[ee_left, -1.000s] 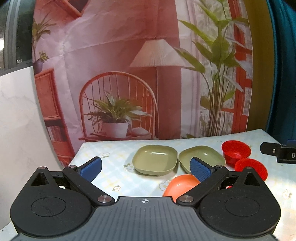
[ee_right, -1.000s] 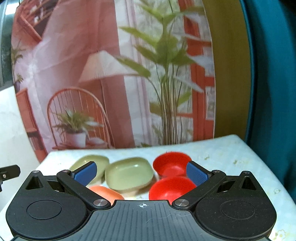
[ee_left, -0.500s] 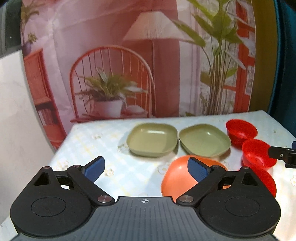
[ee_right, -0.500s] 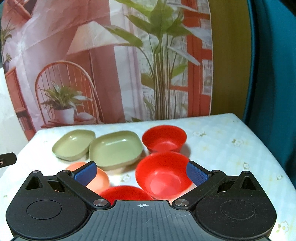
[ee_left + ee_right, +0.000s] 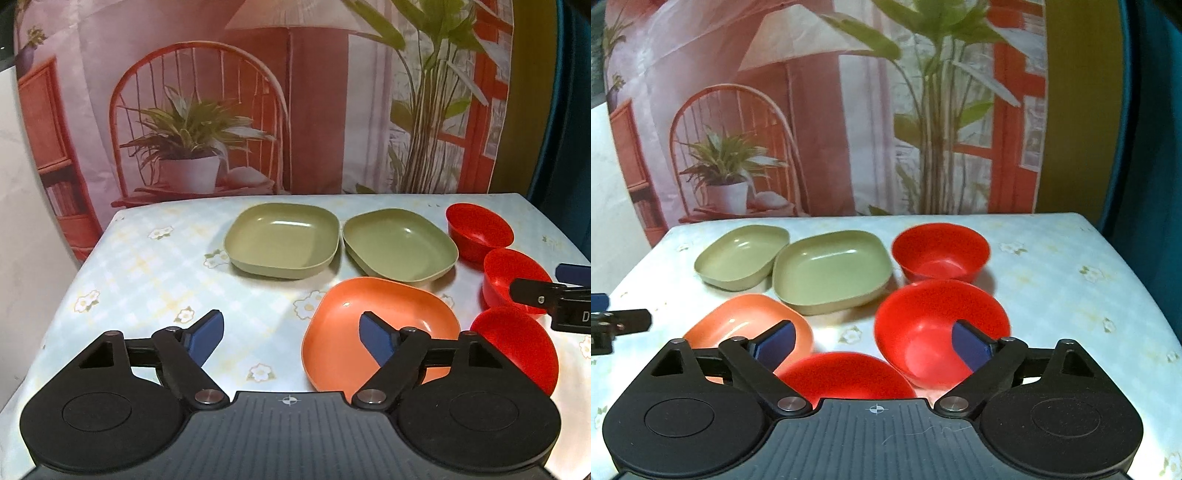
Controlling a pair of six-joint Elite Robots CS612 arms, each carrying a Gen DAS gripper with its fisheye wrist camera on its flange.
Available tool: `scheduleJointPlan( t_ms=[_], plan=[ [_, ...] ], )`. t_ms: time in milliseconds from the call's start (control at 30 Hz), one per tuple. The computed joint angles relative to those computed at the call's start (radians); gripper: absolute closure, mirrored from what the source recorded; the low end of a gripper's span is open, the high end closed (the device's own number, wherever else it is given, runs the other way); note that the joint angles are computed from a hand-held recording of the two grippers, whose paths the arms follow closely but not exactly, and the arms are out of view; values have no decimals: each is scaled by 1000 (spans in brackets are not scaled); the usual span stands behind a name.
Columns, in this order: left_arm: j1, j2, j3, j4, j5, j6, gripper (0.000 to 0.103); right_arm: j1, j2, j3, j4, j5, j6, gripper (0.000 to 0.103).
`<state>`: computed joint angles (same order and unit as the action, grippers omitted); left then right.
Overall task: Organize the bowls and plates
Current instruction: 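Move both grippers forward toward the olive-green plates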
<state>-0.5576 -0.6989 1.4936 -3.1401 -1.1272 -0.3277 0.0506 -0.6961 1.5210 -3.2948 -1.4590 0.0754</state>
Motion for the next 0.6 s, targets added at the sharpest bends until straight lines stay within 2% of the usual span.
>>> scheduleJointPlan(
  t_ms=[267,600],
  plan=[
    [12,10,-40,3,-21,18,23,-3,24,-69,40,61,-7,18],
    [27,35,-106,45,-42,37,34,-12,58,-158,77,98,-36,23]
  ],
)
